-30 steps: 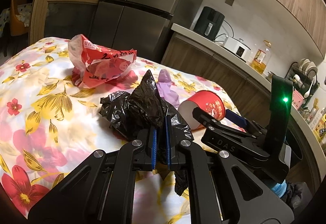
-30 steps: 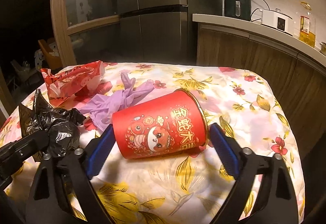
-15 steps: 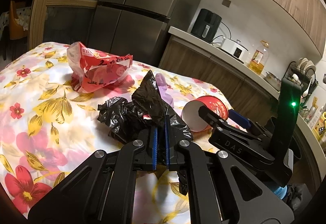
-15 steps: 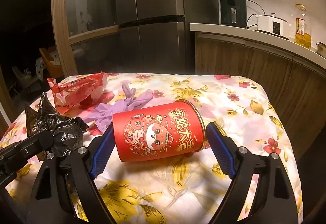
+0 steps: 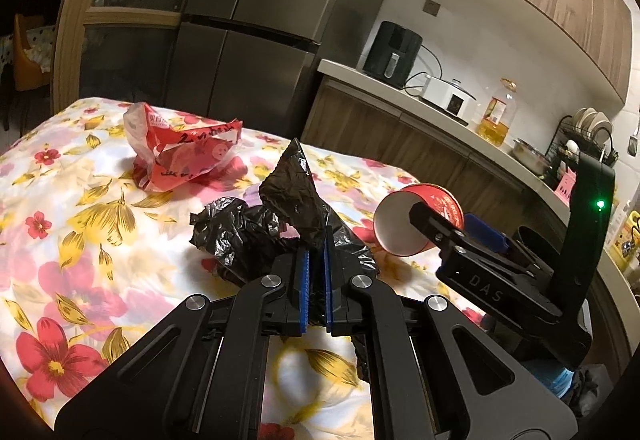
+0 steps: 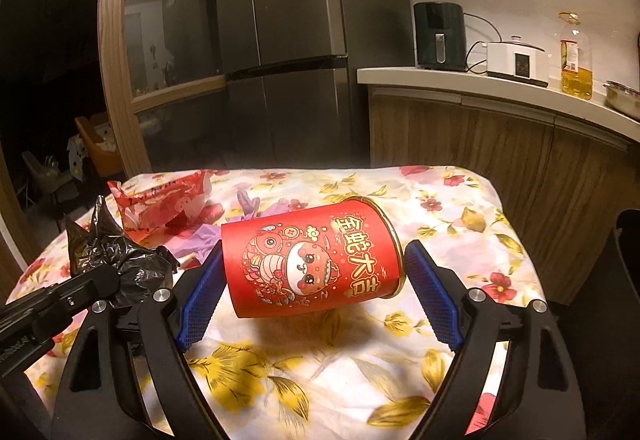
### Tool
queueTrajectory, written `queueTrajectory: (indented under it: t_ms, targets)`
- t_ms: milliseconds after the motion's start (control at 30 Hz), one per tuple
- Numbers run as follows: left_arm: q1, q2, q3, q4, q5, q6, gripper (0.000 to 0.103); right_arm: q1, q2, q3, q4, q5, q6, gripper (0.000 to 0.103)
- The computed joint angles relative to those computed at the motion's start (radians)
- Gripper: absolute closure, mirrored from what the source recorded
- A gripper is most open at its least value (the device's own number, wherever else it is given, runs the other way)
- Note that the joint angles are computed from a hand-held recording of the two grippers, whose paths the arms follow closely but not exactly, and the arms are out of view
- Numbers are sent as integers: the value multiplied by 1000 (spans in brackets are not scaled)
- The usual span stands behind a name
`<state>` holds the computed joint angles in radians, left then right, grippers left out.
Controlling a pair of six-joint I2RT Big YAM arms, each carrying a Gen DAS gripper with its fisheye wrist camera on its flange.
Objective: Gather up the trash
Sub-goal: 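Grasp the black plastic bag with the left tool while the right tool grasps the red cup, then carry the black bag and red cup over the black bin with both tools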
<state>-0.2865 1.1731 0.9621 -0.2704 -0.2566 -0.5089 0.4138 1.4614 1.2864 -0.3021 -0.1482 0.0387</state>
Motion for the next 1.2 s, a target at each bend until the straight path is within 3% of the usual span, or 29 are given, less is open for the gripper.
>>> queueTrajectory:
  t_ms: [667, 1200]
  targets:
    - [-140, 19, 74, -1, -69, 39, 99, -125, -185, -118, 32, -17, 41, 20]
    - [-243, 112, 207, -18, -102, 106, 99, -266, -269, -167, 34, -97, 121, 21]
